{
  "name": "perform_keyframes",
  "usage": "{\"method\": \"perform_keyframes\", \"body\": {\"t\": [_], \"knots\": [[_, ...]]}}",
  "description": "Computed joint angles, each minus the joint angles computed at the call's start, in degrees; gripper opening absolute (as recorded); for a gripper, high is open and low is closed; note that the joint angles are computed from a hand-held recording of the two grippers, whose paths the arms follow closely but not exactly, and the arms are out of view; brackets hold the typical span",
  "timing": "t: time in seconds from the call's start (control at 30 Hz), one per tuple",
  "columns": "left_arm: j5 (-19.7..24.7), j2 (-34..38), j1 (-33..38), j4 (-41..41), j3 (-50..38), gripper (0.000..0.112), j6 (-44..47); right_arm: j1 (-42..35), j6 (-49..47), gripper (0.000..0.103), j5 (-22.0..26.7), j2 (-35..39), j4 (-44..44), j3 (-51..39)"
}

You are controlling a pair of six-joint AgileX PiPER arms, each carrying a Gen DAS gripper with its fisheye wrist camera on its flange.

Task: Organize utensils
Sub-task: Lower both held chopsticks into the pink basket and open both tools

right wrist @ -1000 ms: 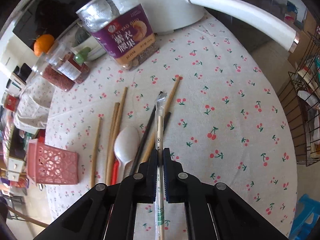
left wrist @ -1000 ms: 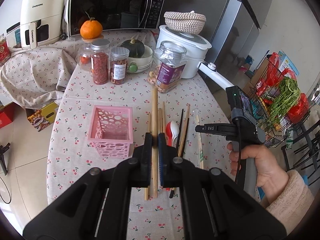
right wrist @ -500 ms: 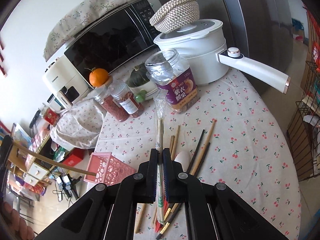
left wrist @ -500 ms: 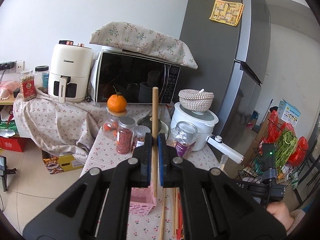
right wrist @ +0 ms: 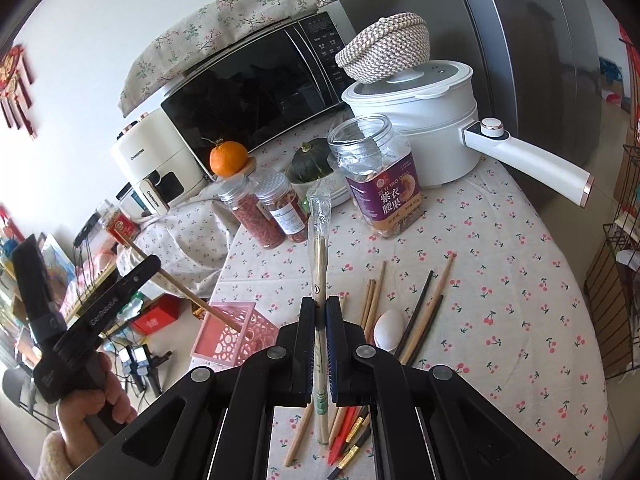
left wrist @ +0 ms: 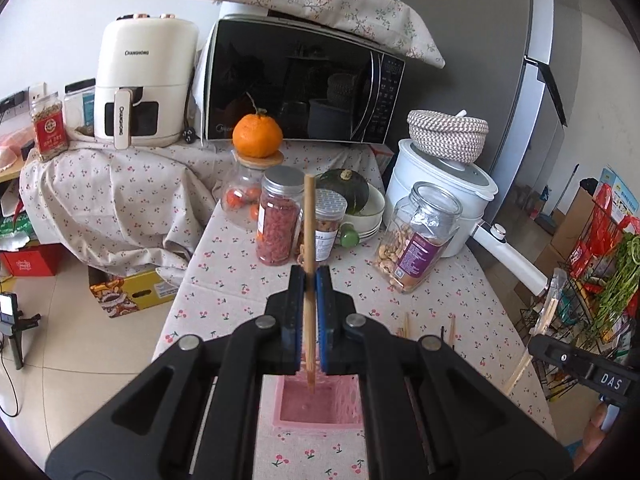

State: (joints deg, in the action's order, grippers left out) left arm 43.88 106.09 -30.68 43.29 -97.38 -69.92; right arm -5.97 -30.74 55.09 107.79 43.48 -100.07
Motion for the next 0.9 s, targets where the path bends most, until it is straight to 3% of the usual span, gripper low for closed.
{"method": "perform_keyframes", "body": {"t": [0.3, 0.43, 0.53, 0.63, 0.73, 0.8, 0.9], "knots": [[-1.56, 1.91, 2.99, -8.17, -1.08, 0.008, 1.78, 1.65, -3.61, 0.005, -2.09, -2.82, 5.55, 2.66], [-0.19, 1.37, 3.23, -9.19, -1.34, 0.041, 1.8, 3.21, -4.94, 0.005, -4.88, -3.58, 8.05, 2.25], [1.54, -0.3, 2.64, -7.21, -0.19, 0.055, 0.13, 4.44, -5.16, 0.005, -7.46, -3.45, 10.79, 1.66], [4.55, -1.63, 1.74, -6.2, 0.28, 0.062, -0.24, 6.78, -3.05, 0.005, -10.95, -2.3, 11.46, 0.21], [11.86, -1.27, 0.42, -5.47, -1.66, 0.062, 1.82, 9.67, -1.1, 0.005, -14.81, -0.82, 11.97, -0.15], [19.48, 0.18, -0.79, -3.85, -4.29, 0.062, 3.28, 11.86, -0.37, 0.005, -17.98, 0.15, 11.78, 0.47], [22.79, 0.13, -1.03, -3.08, -3.74, 0.062, 5.17, 14.85, -0.23, 0.005, -23.85, 1.03, 12.31, 3.01]]}}
